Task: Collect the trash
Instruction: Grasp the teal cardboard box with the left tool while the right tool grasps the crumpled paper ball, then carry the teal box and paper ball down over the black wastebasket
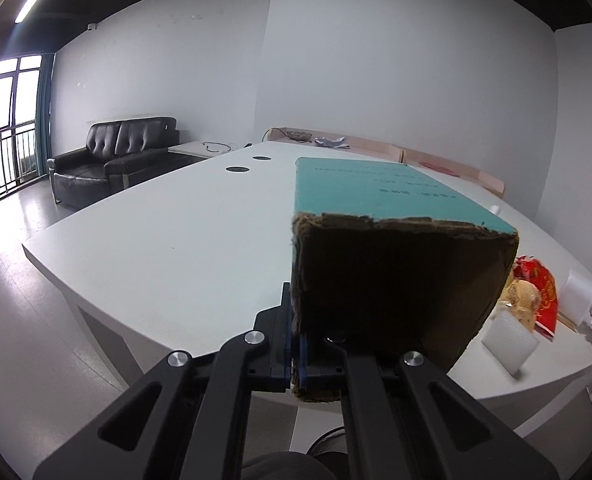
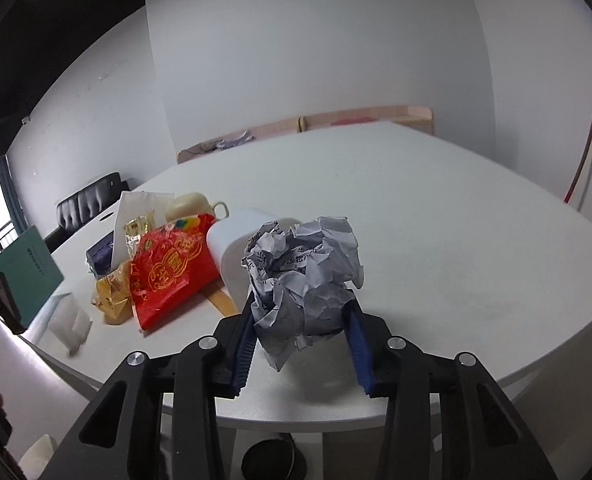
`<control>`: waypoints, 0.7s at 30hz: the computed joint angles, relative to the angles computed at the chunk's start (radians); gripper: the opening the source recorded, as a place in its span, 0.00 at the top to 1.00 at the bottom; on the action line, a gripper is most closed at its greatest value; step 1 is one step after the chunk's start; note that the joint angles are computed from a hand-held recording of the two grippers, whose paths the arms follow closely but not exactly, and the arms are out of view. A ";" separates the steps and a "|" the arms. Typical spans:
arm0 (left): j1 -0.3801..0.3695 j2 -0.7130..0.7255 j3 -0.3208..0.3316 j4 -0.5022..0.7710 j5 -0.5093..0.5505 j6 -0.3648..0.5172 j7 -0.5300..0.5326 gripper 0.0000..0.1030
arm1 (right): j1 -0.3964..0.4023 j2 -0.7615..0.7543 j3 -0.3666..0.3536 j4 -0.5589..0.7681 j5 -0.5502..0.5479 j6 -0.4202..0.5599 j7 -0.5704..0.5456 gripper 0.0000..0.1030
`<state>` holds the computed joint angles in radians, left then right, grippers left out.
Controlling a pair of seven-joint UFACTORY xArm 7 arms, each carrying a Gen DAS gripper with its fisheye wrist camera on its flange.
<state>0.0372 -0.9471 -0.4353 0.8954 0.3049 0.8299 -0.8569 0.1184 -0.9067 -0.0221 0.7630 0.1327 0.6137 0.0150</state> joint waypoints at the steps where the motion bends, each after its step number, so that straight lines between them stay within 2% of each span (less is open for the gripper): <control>1: -0.012 -0.011 0.010 -0.005 -0.006 0.000 0.003 0.97 | -0.006 -0.006 0.009 0.000 -0.006 -0.004 0.003 0.58; 8: -0.078 -0.095 0.064 -0.048 -0.060 0.005 0.053 0.97 | 0.026 -0.112 0.072 -0.032 -0.008 0.004 0.041 0.58; 11: -0.099 -0.138 0.078 -0.065 -0.089 0.025 0.078 0.97 | 0.065 -0.175 0.092 -0.056 0.010 0.026 0.071 0.58; 14: -0.121 -0.180 0.094 -0.083 -0.123 0.036 0.098 0.97 | 0.082 -0.229 0.123 -0.062 0.005 0.079 0.102 0.58; 21: -0.204 -0.264 0.108 -0.108 -0.194 0.049 0.195 0.97 | 0.149 -0.382 0.127 -0.103 0.037 0.176 0.147 0.58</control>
